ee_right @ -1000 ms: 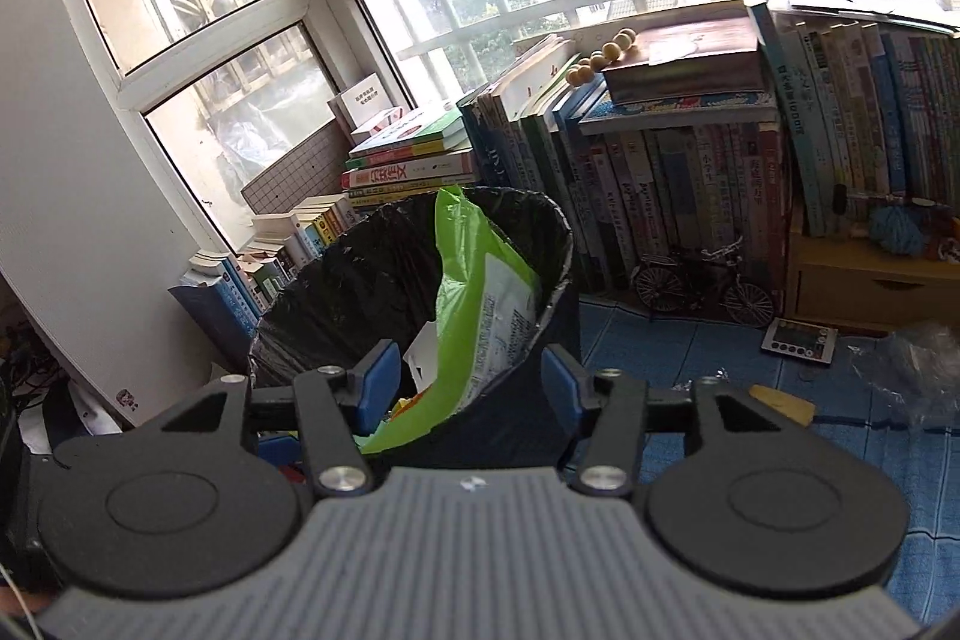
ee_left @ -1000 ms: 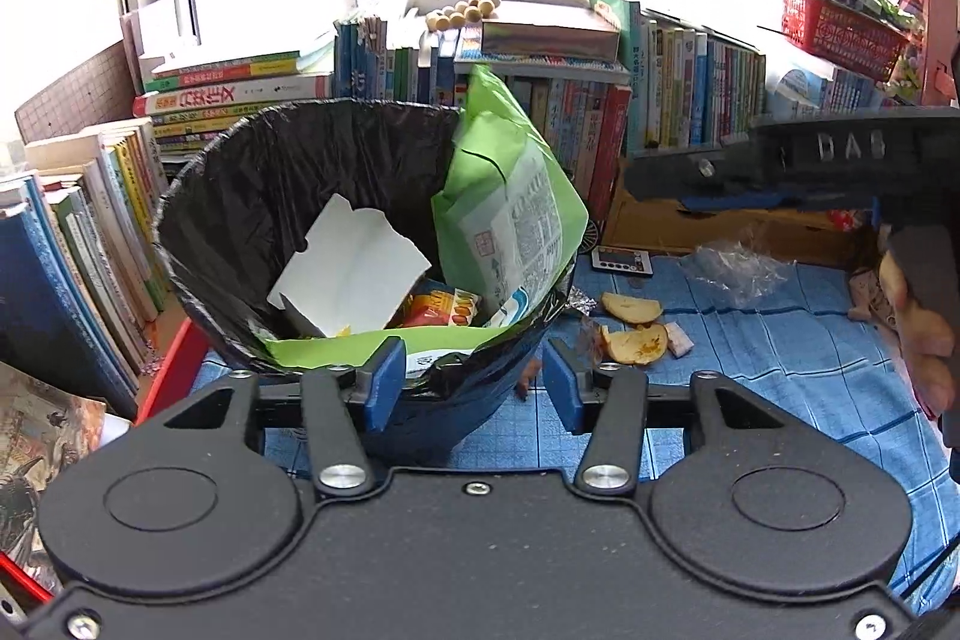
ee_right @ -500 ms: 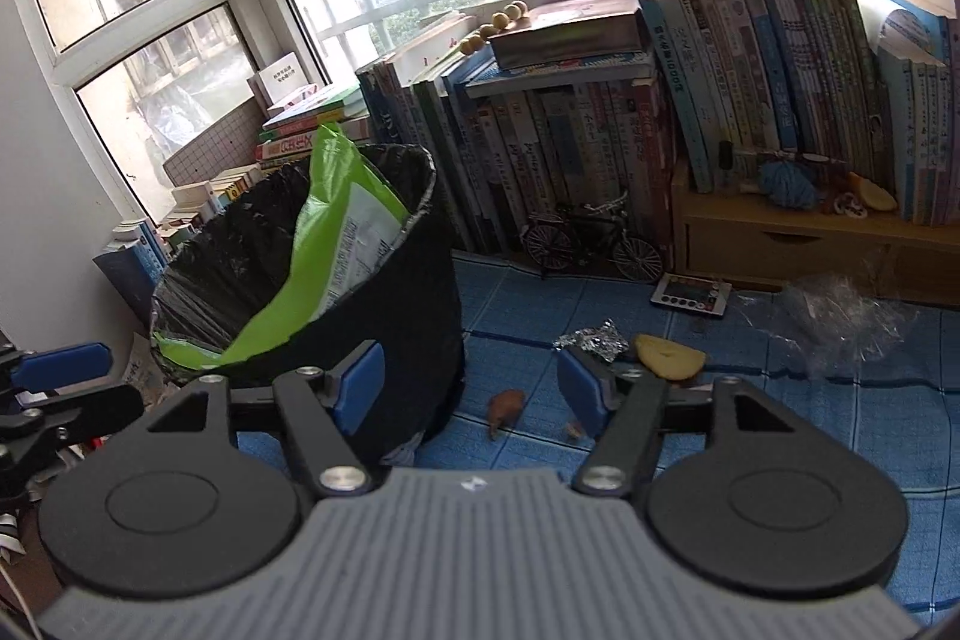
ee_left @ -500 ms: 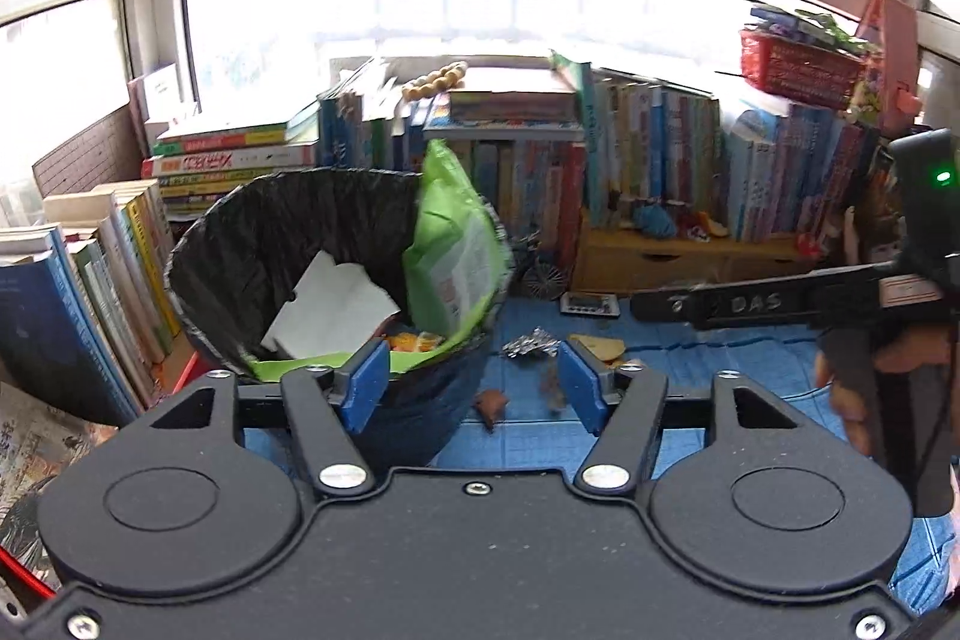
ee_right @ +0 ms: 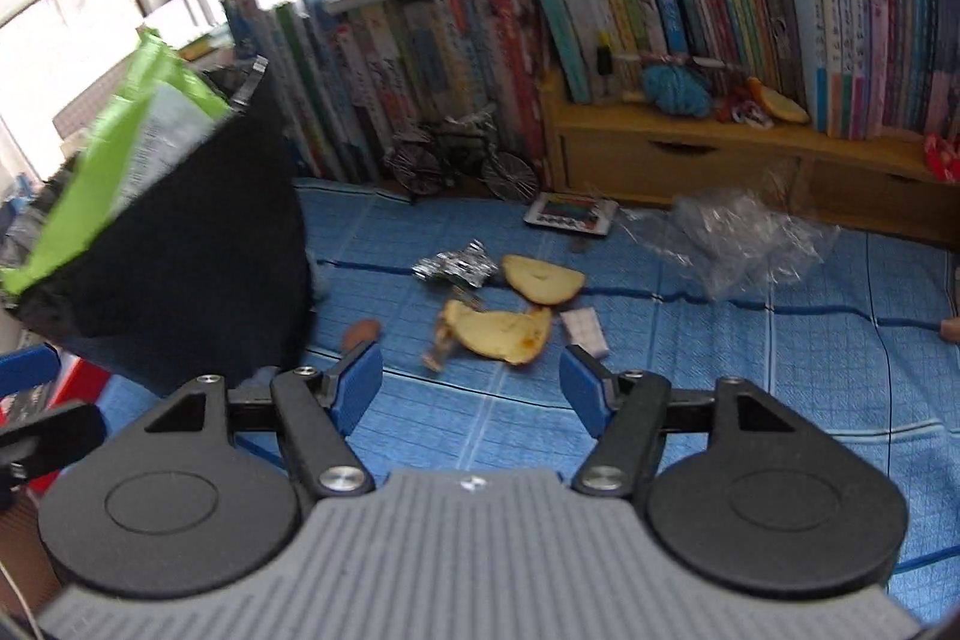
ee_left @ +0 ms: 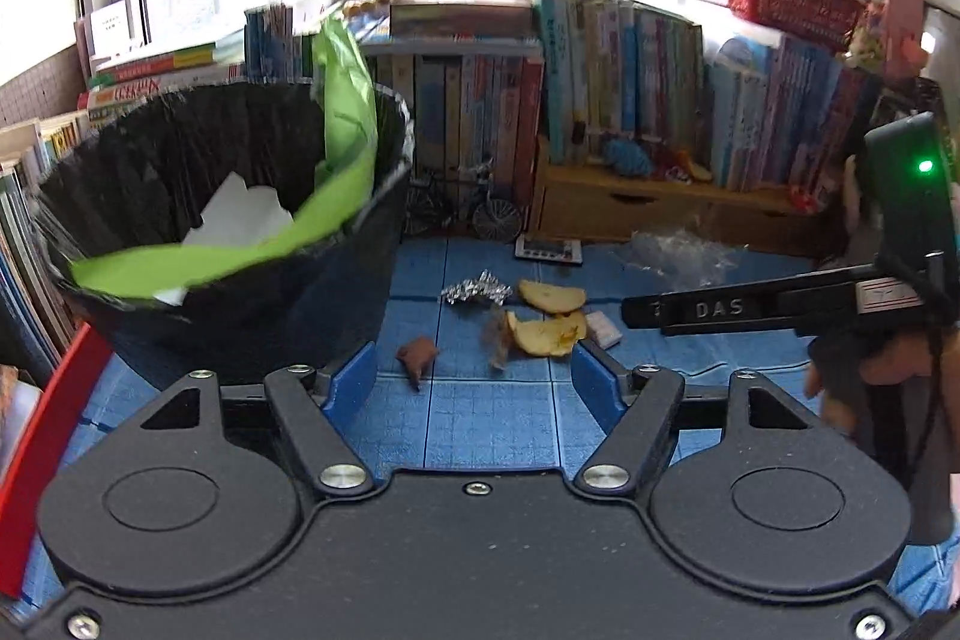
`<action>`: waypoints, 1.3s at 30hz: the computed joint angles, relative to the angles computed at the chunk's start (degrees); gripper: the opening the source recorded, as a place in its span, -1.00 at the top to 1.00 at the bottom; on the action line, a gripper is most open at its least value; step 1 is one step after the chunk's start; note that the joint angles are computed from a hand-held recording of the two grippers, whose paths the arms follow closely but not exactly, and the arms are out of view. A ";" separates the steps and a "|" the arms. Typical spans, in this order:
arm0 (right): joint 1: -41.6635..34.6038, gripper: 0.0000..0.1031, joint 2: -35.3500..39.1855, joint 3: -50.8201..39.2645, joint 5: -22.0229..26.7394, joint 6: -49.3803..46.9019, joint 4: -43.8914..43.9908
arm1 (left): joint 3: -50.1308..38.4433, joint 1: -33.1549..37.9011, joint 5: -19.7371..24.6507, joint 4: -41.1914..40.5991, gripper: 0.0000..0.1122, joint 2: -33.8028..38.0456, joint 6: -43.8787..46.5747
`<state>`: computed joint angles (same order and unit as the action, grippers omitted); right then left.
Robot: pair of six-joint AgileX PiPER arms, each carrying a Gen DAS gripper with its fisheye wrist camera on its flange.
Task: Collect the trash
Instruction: 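Grasp the brown scrap with the left gripper while the right grasps the pink-checked packet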
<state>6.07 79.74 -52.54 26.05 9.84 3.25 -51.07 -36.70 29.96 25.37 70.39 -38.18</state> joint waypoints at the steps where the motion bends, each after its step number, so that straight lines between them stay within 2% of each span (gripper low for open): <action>1: -0.21 -0.49 0.84 0.04 -0.56 1.34 -1.38 | 0.28 -0.05 -1.33 1.73 -0.23 2.09 -2.78; 4: -1.00 -0.45 3.88 -0.20 -2.08 4.56 -4.74 | -0.49 -0.11 -3.32 5.68 -0.13 9.24 -9.63; 8: -1.88 -0.13 7.98 -1.11 -3.71 8.08 -9.89 | -2.95 -0.42 -3.36 12.87 0.15 18.34 -18.98; 10: -2.12 0.02 10.24 -1.80 -4.60 9.88 -12.76 | -4.51 -0.74 -2.80 17.62 0.22 22.55 -24.67; 12: -2.43 0.05 12.78 -2.57 -5.80 11.78 -15.42 | -6.07 -0.80 -2.26 22.22 0.28 26.66 -30.95; 17: -3.41 0.07 18.71 -3.73 -9.99 11.81 -17.82 | -10.67 -0.82 -0.64 33.57 0.29 36.47 -48.08; 20: -3.66 0.09 22.24 -4.75 -11.99 11.89 -19.49 | -14.87 -0.33 1.27 34.91 0.29 41.73 -53.08; 23: -4.32 0.09 24.57 -5.55 -13.65 7.48 -15.79 | -17.72 0.54 0.89 35.83 0.29 45.37 -57.85; 25: -4.67 0.09 25.71 -5.83 -14.72 4.93 -13.73 | -19.48 0.86 0.72 37.15 0.20 47.56 -60.44; 32: -6.06 0.09 29.01 -7.90 -15.80 -9.61 0.27 | -26.25 0.48 3.18 37.11 0.16 53.40 -62.52; 34: -6.42 0.17 29.78 -8.54 -15.23 -14.80 5.24 | -28.06 0.82 3.12 35.79 0.29 54.78 -60.88; 36: -6.54 0.40 30.25 -9.03 -14.35 -16.67 6.69 | -29.03 1.12 3.08 34.12 0.49 55.43 -59.67; 39: -6.88 0.41 29.81 -8.15 -14.69 -22.72 12.66 | -29.37 0.56 4.03 34.75 0.54 55.69 -59.46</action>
